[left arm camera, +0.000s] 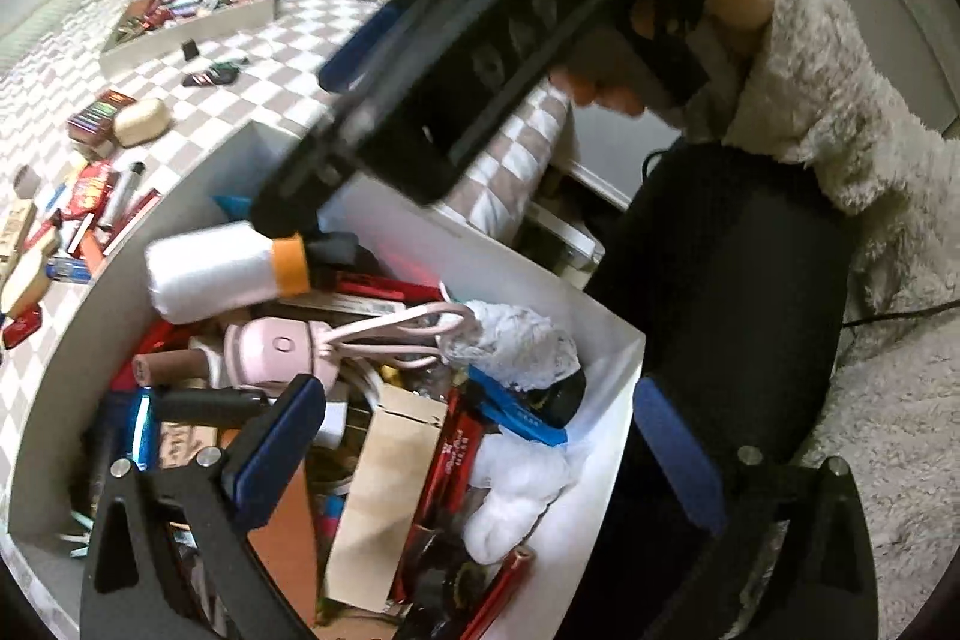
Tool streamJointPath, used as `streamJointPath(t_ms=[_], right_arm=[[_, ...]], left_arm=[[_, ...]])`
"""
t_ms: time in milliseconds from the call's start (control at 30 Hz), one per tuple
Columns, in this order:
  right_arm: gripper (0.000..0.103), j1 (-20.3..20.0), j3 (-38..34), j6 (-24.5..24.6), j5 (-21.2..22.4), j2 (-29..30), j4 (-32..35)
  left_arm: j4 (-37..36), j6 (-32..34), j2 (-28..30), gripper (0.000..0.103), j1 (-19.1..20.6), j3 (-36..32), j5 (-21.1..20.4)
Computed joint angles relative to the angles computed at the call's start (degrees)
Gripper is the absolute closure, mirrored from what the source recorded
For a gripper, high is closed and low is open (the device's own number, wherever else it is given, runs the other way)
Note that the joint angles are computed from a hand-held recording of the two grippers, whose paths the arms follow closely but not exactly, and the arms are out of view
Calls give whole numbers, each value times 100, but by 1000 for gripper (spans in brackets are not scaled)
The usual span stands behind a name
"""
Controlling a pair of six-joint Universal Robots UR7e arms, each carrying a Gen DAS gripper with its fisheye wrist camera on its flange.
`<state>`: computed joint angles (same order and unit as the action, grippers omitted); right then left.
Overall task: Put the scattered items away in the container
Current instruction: 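Lower both tools into the box and open them to release the tubes, then lift both open tools out of the box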
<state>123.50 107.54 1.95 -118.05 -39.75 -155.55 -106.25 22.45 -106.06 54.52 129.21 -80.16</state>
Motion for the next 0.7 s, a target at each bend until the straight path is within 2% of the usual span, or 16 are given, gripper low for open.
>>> streamJointPath(t_ms=[500, 700], right_arm=[[0, 225, -162, 20, -513, 208, -81], [0, 348, -147, -26, -713, 208, -409]], left_arm=[[-250, -47, -590, 0, -235, 17, 312], [-560, -240, -776, 0, -255, -60, 570]])
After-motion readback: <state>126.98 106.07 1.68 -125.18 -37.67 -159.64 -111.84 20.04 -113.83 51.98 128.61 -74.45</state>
